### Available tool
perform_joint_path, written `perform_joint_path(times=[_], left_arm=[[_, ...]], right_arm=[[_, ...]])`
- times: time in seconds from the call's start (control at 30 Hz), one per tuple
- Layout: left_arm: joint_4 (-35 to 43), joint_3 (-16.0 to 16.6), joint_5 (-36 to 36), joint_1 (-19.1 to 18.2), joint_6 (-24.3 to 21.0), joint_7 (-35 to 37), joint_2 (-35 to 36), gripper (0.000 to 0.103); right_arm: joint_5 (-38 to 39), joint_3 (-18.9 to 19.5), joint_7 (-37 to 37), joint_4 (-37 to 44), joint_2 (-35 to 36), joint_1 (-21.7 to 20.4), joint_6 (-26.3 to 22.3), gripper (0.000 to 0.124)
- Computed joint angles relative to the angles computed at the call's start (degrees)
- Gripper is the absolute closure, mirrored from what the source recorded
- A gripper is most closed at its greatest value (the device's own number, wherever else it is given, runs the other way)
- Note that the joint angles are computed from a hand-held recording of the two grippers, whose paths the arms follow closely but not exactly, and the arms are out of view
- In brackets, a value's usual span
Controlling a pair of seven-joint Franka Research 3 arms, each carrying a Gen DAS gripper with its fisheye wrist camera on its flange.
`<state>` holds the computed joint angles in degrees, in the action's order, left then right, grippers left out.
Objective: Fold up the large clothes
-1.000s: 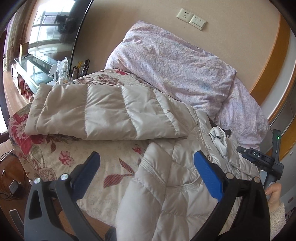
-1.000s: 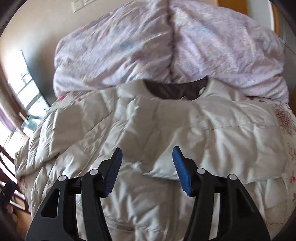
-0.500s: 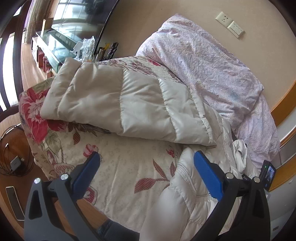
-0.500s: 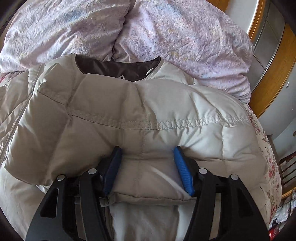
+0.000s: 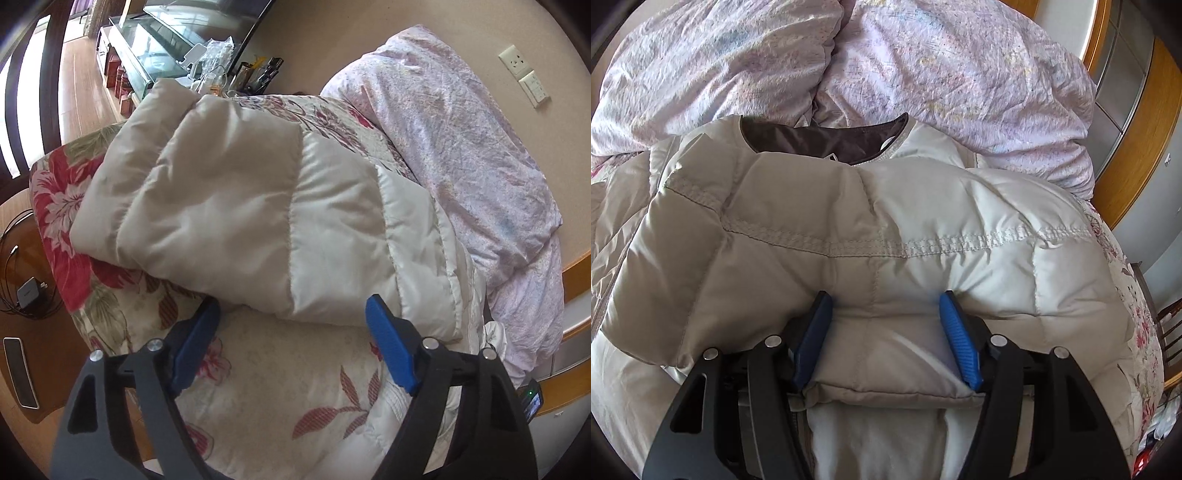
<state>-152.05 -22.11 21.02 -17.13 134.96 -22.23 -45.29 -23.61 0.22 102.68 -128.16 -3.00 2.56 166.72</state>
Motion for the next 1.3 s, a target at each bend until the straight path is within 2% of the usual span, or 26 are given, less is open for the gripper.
perform_joint_path(times=[0.17,0.4,0.73,0.87,1.1,1.3], left_arm=[[1.5,1.3,-0.2,0.2,-3.2,3.2,1.5,0.033],[2.3,1.8,0.1,1.1,-5.4,4.8,2.2,0.045],[2.9,2.5,-0.3,1.6,-8.9,6.3,2.1,0.080],[5.4,1.9,0.7,2.0,-12.1,8.0,3.6,0.092],[14.7,-1.1,6.6,2.7,-20.3,11.4,8.4,0.096],[25.6,-3.6,14.9,3.1,-22.6,15.0,15.8,0.097]], right_arm=[[2.2,-0.2,-1.4,0.0,0.1,0.2,0.1,0.061],[3.0,-0.1,-1.9,0.0,0.0,0.2,0.1,0.060],[3.6,-0.2,-2.4,0.1,0.2,0.4,0.1,0.060],[4.3,-0.3,-3.1,0.1,0.3,0.4,0.0,0.060],[5.0,-0.4,-3.8,0.3,0.3,0.4,0.0,0.060],[7.4,-0.5,-5.5,0.3,0.4,0.7,0.0,0.060]])
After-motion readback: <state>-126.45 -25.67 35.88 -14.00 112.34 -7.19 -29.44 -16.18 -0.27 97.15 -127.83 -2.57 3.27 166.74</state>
